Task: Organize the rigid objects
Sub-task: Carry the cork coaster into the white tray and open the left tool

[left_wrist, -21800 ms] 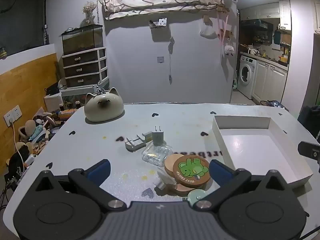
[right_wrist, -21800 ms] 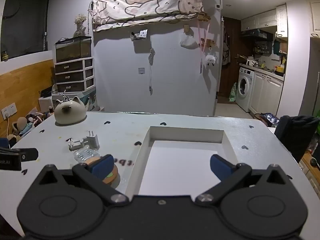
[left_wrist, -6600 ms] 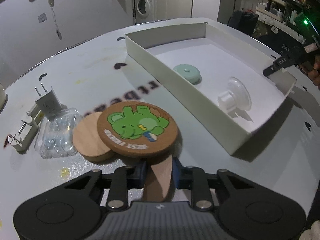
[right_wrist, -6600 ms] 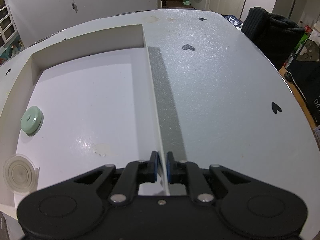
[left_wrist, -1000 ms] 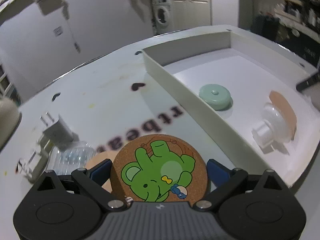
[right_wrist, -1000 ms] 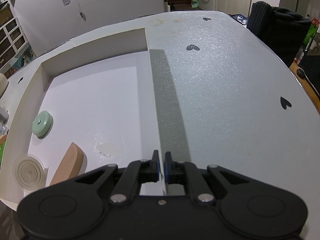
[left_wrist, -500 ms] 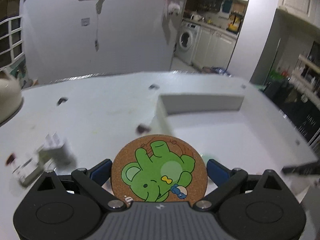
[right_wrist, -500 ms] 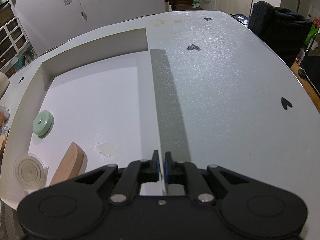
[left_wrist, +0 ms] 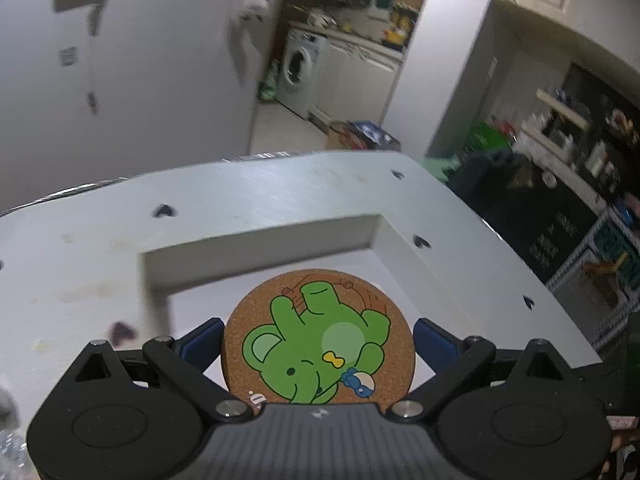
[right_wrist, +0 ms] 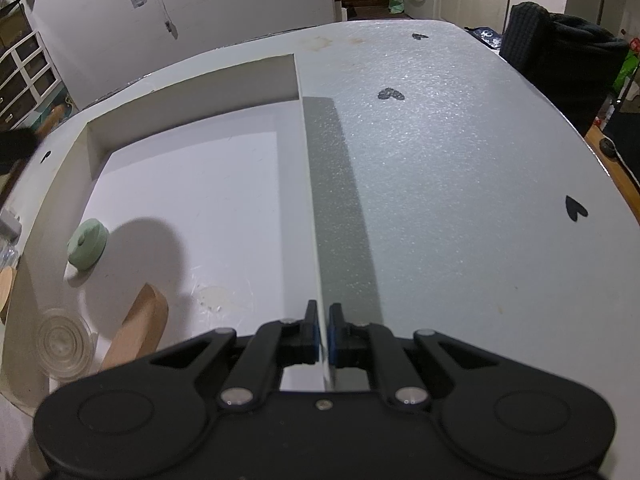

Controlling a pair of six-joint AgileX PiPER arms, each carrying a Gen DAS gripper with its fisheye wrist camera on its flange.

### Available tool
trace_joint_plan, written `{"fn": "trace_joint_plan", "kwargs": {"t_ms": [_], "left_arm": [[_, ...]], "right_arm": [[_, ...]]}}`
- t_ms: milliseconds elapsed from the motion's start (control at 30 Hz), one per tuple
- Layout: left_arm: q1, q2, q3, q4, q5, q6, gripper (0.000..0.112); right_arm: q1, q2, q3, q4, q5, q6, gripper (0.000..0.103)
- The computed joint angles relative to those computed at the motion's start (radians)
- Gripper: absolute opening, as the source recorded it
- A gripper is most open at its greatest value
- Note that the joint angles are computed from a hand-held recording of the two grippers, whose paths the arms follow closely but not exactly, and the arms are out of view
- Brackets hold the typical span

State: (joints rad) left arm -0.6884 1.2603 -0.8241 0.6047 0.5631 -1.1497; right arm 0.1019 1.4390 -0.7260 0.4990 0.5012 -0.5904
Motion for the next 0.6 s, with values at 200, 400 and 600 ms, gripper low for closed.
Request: {"fn": "trace_joint_plan", "kwargs": {"t_ms": [200,400,600], "left_arm": [[0.003,0.207,-0.121,-0.149,-0.066,0.170,0.099],[0.004,0.386,-0.242,-0.223,-0.099,0.246,0.099],[-0.003,0.477,-0.310,-0.248,-0.083,0.261,0.099]], "right_arm": [[0.000,0.002,-0.003,-0.003,0.004,0.004,0.005],[-0.003,0.004,-0.003,0.003,0.005,-0.001,0.005],[-0.009,0.013,-0.015,0.007,0.018,-0.015,0.005]]}}
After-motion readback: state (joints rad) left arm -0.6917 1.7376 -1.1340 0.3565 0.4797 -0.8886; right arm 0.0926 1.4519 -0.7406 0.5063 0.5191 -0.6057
